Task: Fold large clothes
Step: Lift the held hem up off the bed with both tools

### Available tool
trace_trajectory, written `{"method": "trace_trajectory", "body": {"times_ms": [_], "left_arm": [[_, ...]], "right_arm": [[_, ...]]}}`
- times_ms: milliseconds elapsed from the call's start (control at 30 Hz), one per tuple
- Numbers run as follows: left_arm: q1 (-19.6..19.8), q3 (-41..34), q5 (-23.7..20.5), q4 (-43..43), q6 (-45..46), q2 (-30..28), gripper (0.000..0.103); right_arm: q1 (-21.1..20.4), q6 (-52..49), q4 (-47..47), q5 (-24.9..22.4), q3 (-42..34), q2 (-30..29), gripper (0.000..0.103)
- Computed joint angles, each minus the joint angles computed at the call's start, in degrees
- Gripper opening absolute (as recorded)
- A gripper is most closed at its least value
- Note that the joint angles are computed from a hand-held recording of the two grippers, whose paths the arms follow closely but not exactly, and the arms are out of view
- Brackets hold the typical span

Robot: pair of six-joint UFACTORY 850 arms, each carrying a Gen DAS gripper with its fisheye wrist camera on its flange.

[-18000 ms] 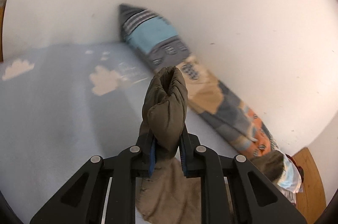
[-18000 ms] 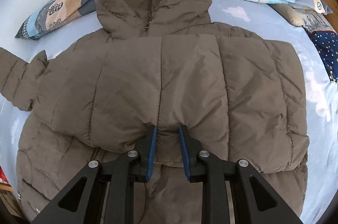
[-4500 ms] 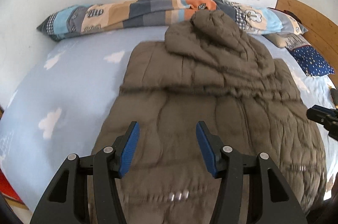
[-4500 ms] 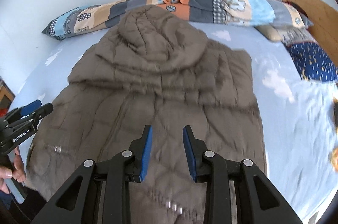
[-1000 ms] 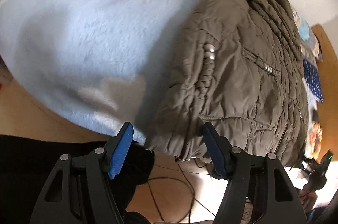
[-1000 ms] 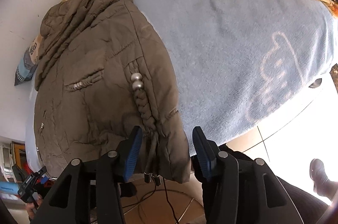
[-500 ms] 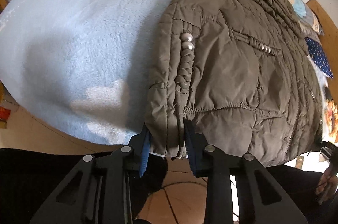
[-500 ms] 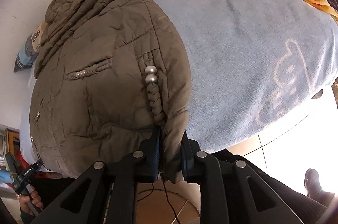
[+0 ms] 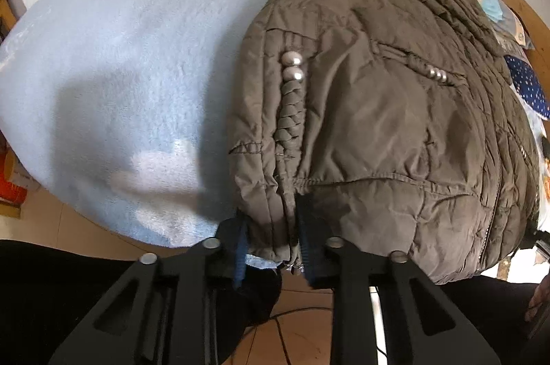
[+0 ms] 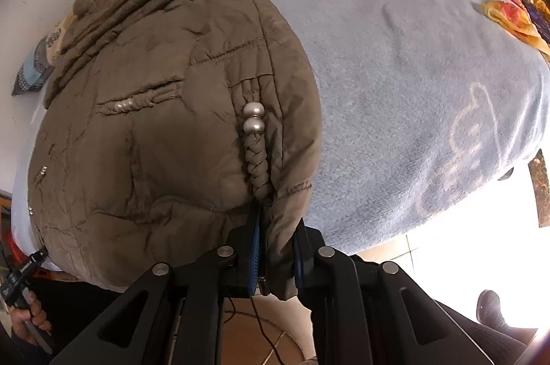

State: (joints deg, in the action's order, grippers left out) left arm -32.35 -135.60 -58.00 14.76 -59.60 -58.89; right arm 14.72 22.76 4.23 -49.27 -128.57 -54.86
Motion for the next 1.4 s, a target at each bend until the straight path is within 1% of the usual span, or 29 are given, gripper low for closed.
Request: {"method": "trace_trajectory", "body": {"times_ms": [100, 167, 400, 567, 633, 667, 700, 733, 800, 900, 1033, 1233, 1267, 1300, 1333, 1367, 1400], "left_arm": [[-1.6, -5.5, -4.0, 4.7, -0.5, -2.5, 0.017], [-2.2, -5.7, -4.5, 7.2, -1.9, -2.3, 0.016], [-4.5, 0.5, -2.2, 17.5, -7.5, 2.6, 0.016], [-4.8, 4.4, -0.4, 22.7, -8.1, 5.9, 0.016], [-5.1, 4.7, -0.3, 24.8, -8.7, 6.5, 0.016], [-5.1, 2.8, -0.8, 25.5, -8.2, 5.5, 0.016], [-5.3, 3.0, -0.6, 26.7, -8.1, 5.9, 0.016], [-5.2, 1.5, -0.6, 26.9, -7.5, 5.1, 0.016], [-5.1, 2.5, 0.4, 28.0, -8.1, 6.0, 0.016], [-5.2, 1.8, 0.6, 30.0, -7.9, 6.2, 0.016], [-5.4, 1.6, 1.0, 32.5, -8.4, 6.8, 0.016], [-5.3, -2.1, -0.1, 35.1, -8.3, 5.7, 0.016], [-5.3, -2.8, -0.6, 36.3, -8.5, 5.5, 0.014], [-5.5, -3.7, -1.8, 37.9, -8.7, 5.1, 0.004], [-5.6, -4.4, -2.9, 39.8, -9.2, 4.9, 0.004], [-5.5, -4.1, -2.9, 40.4, -9.6, 5.3, 0.0], [-5.4, -3.7, -3.4, 41.6, -10.8, 5.8, 0.0]], "right_arm": [[0.3, 0.0, -0.5, 2.6, 2.7, 2.0, 0.012], [0.4, -0.2, -0.4, 4.2, 4.2, 3.3, 0.012], [0.5, -3.2, 1.7, 11.0, 10.6, 8.5, 0.011], [0.8, -3.9, 0.1, 13.9, 12.7, 10.9, 0.011], [0.6, -3.6, -0.7, 14.4, 12.6, 11.1, 0.011], [0.6, -3.5, -1.1, 15.1, 12.8, 11.4, 0.011], [0.6, -3.3, -1.7, 15.2, 12.5, 11.3, 0.011], [0.7, -3.3, -2.3, 15.7, 12.9, 11.8, 0.011], [0.7, -3.1, -3.9, 17.2, 14.1, 13.0, 0.011], [0.7, -2.4, -5.3, 18.3, 14.0, 13.6, 0.011], [0.8, -1.1, -7.5, 18.5, 11.8, 13.3, 0.011], [1.0, 0.4, -10.2, 18.7, 8.1, 12.4, 0.011], [1.0, 0.6, -10.6, 18.6, 7.4, 12.3, 0.011], [1.1, 0.7, -11.0, 18.6, 6.9, 12.2, 0.011], [1.0, 0.6, -11.0, 18.6, 6.4, 12.1, 0.011], [0.9, 0.3, -10.7, 18.7, 6.3, 12.2, 0.011], [0.9, -0.3, -9.9, 18.7, 5.9, 12.2, 0.011]]}}
